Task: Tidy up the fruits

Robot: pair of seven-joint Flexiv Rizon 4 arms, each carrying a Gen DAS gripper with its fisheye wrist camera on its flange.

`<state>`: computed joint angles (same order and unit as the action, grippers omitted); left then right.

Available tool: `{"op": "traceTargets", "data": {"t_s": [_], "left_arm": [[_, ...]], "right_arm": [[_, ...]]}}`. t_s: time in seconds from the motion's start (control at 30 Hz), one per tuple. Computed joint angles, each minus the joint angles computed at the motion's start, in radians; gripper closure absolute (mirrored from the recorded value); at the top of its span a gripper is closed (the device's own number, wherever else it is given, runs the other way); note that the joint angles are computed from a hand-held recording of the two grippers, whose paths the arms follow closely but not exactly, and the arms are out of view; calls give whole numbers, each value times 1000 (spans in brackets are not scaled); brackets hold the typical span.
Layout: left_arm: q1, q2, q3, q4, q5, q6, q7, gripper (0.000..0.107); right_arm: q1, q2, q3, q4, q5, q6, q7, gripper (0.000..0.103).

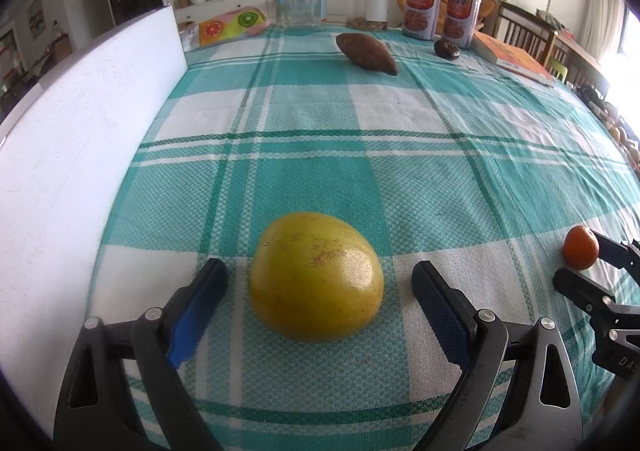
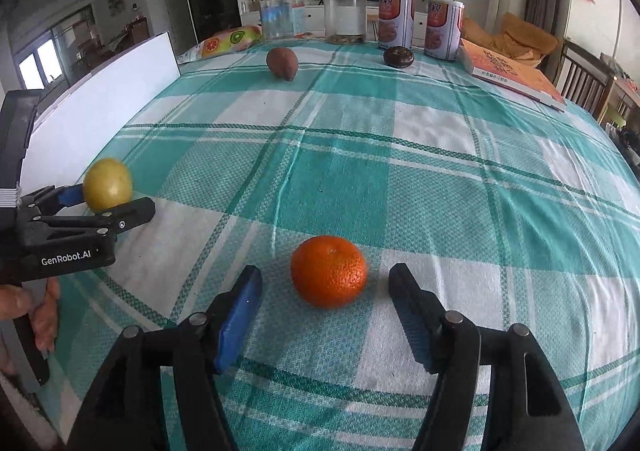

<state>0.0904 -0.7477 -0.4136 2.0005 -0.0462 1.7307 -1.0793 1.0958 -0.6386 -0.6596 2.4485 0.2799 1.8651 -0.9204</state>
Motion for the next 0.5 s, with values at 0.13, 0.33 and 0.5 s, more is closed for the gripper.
{"op": "traceTargets", "data": {"t_s": [0.13, 0.33, 0.5], "left_arm": [[1, 0, -1, -1, 1, -1, 0, 12], [-1, 0, 2, -1, 1, -1, -1, 12], [-4, 0, 4, -1, 0, -1, -1, 12]], "right_arm": [[73, -24, -85, -4, -27, -85, 40, 19], [61, -16, -89, 5, -56, -97, 88, 8], [44, -10, -77, 10, -70, -83, 102, 7]]}}
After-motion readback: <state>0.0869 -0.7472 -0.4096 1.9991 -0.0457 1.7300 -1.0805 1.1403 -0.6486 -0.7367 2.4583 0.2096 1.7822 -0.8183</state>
